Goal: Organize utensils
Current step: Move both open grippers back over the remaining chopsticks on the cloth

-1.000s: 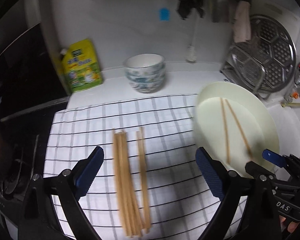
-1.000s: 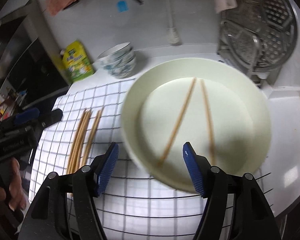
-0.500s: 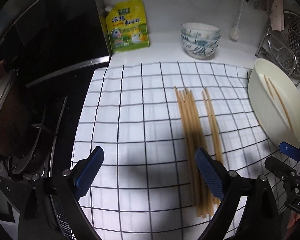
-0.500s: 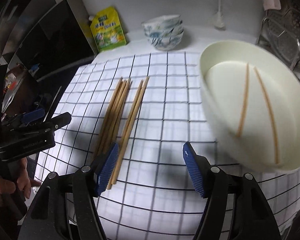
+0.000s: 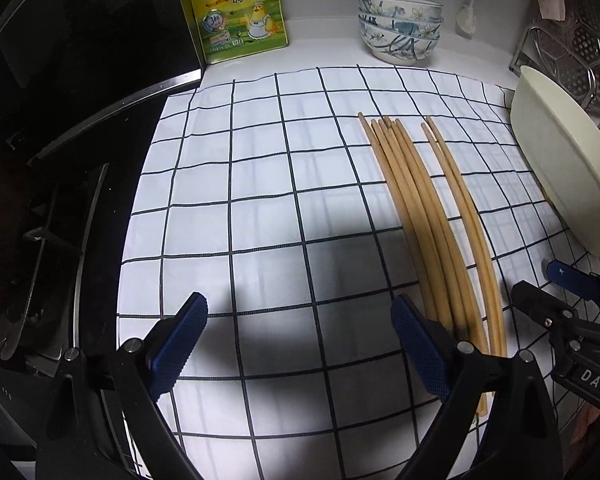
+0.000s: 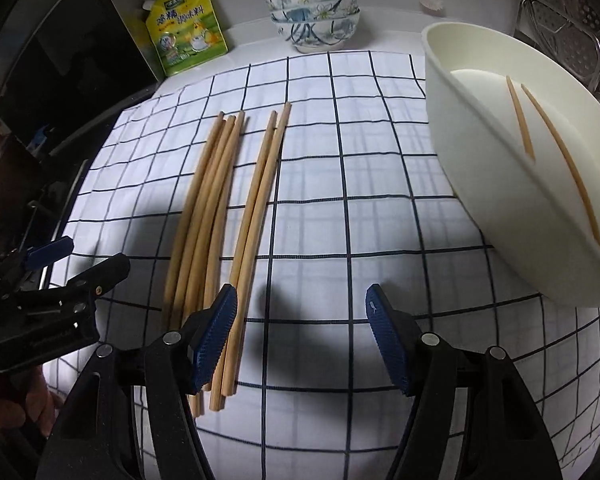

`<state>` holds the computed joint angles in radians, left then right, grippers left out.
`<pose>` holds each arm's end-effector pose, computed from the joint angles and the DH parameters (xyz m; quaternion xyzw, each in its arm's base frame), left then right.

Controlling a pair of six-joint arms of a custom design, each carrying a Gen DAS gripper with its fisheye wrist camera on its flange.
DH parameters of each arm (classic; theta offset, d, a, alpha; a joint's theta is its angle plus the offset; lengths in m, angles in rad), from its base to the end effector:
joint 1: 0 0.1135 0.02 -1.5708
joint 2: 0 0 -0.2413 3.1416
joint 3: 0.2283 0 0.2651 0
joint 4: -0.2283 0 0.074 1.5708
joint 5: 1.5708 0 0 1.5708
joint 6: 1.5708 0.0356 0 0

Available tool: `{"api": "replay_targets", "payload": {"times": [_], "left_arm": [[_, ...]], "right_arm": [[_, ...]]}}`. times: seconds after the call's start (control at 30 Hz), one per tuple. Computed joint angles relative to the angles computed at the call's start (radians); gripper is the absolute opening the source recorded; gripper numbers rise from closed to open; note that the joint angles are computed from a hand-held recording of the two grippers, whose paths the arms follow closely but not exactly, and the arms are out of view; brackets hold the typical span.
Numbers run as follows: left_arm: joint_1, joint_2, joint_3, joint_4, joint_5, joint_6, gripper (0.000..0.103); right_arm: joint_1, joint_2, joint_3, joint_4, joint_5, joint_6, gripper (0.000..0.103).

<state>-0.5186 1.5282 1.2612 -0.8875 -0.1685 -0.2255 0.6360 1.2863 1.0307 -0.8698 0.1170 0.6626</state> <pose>0.2798 -0.1528 0.2445 0.1252 0.9670 0.0018 0.2218 0.2152 0.1537 0.2392 0.0259 0.9734 0.0879 0.2101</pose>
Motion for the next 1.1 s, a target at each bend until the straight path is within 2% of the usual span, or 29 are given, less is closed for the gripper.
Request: {"api": "replay_targets", "payload": {"times": [0.43,0.73,1.1], "left_arm": [[0.017,-0.005,-0.022,0.027,0.044,0.026,0.092],[-0.017,0.037,0.012,0.047,0.081,0.008,0.094],[-0.042,0.110,0.048,0.085,0.061,-0.001,0.094]], "right_arm": [[0.048,0.105,0.068,-0.033,0.089,0.014,0.065],[0.022,0.064,0.037,-0.070,0.108,0.014,0.066],[-0.018,0.026,0.010,-0.089,0.102,0.009,0.066]]}}
